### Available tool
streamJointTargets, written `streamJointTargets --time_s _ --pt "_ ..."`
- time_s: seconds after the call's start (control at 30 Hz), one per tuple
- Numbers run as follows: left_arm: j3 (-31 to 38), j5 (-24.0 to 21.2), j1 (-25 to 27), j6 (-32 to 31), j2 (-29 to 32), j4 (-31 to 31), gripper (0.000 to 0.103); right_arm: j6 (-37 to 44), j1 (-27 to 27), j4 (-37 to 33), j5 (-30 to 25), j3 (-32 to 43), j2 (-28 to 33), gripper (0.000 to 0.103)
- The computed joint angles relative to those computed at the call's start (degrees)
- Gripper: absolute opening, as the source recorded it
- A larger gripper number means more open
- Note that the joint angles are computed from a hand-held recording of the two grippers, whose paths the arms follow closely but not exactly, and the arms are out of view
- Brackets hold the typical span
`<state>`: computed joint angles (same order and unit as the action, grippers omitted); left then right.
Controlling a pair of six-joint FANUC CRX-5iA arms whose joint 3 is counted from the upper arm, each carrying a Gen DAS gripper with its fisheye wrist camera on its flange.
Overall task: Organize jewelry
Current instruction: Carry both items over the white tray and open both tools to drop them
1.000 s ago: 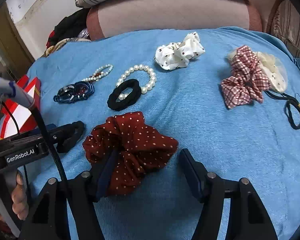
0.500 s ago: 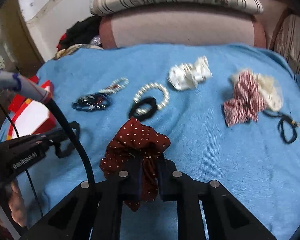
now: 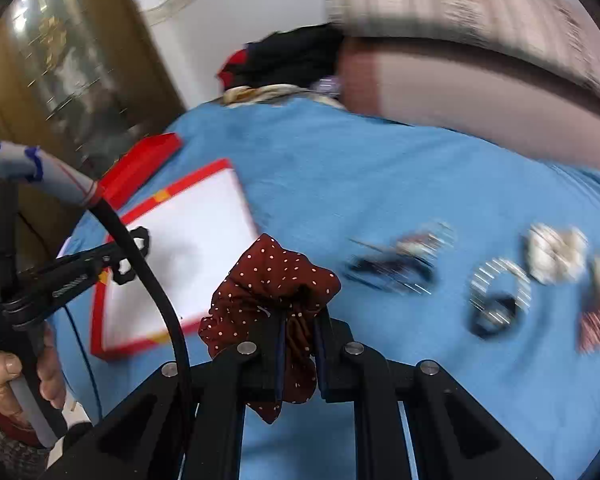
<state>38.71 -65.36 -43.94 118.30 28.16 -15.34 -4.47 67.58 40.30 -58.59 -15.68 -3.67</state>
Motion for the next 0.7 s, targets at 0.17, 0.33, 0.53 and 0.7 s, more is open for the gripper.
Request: streamJointTargets --time_s 0.17,0.33,0.53,0.7 --pt "2.4 -0.9 4.4 -0.5 2.6 1.2 0.006 7.9 -6.5 -5.1 8.4 9.4 9.4 0.013" --pt "6.2 -2.1 7.0 -0.8 6.0 1.0 0.006 16.6 -10.6 -11.3 9.8 20.0 18.8 0.013" --pt "11.1 -4.4 8.6 -1.0 10.5 0.2 0.007 21.7 -13.4 -15.2 6.8 28.5 26.2 0.021" --pt "9.8 -2.9 8.7 0.2 9.9 -0.6 0.044 22.5 -13.7 -15.4 6.7 27.5 25.1 0.049"
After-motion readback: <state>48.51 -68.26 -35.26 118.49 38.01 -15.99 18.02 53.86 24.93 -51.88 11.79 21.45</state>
